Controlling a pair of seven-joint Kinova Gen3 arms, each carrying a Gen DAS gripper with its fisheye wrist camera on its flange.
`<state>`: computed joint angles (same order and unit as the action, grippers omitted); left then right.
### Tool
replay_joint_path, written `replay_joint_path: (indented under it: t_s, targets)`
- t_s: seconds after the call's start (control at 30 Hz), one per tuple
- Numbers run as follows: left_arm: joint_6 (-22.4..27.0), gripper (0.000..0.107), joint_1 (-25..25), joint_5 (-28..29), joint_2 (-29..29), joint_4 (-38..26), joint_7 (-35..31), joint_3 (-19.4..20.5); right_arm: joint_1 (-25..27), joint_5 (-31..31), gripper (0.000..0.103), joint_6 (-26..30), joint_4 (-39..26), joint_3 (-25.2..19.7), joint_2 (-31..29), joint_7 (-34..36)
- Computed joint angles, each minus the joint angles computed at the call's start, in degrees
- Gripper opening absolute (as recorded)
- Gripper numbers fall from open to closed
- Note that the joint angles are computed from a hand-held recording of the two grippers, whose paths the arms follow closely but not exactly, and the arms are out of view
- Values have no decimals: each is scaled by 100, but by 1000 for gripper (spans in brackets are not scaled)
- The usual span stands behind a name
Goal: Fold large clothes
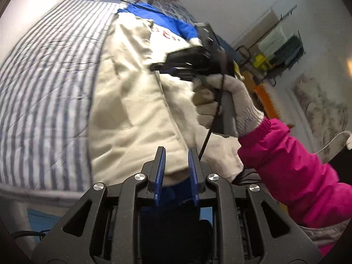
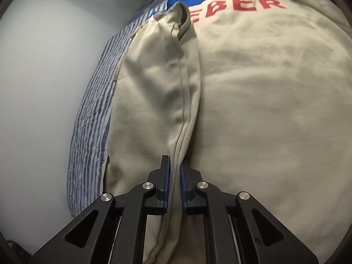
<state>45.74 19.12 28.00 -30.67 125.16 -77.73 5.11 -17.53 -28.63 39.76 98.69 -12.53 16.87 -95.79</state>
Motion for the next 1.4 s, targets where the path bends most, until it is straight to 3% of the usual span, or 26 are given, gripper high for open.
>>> replay_joint_path:
  t_s: [0.07,0.17,0.3,0.47,0.6,0.7,0.8,0.87,0.97,1.03,1.1,1.23,1.4]
  targets:
    - [142,19,-100,-117,-285,66,49,-145,132,-124,19,95,105,-41,-198,157]
    - [435,19,-584,-575,-567,-44,412,21,283,-303,33,351,349,-19,-635,568]
    - [395,19,-862,-948,-521,29,502,50,92,-572,33,322,886,-5,-1154,922]
    - [128,19,-700,-1014,-150,118,421,335,-444,-774,33,334,1311,47,-1761,1383]
    - [-277,19,-505,-851,231,335,514,511,-1378,28,33,228,1391,212,-1898,767]
    - [-498,19,-339,-691,524,570,561,466,-1483,727,33,143,1428,-106,-1754,212]
    - [-669,19,-468,-1185,703,586,863,1098,-2179,1426,33,145,1468,275,-1461,-378]
    - [-688,19,-512,-1597,780,534,1158,1452,-2428,1871,32,-93,1614,292,-1462,-739]
    - [-653,19,-320,-1724,786,482,1279,1285,-2063,1945,32,20,1500,-93,-1451,-844]
    - [-591,19,-169,-1594,684,447,1216,956,-1640,1554,32,-114,1590,-329,-1610,-539]
    - [-512,19,-154,-1525,453,404,1224,770,-1510,1194,32,-345,1739,-219,-1866,-227]
    - [-466,19,-493,-1835,383,110,1417,973,-1258,998,32,-675,1609,20,-2148,6]
    - [-630,19,-639,-2017,750,-131,1510,996,-1105,1605,32,-716,698,21,-1615,-166]
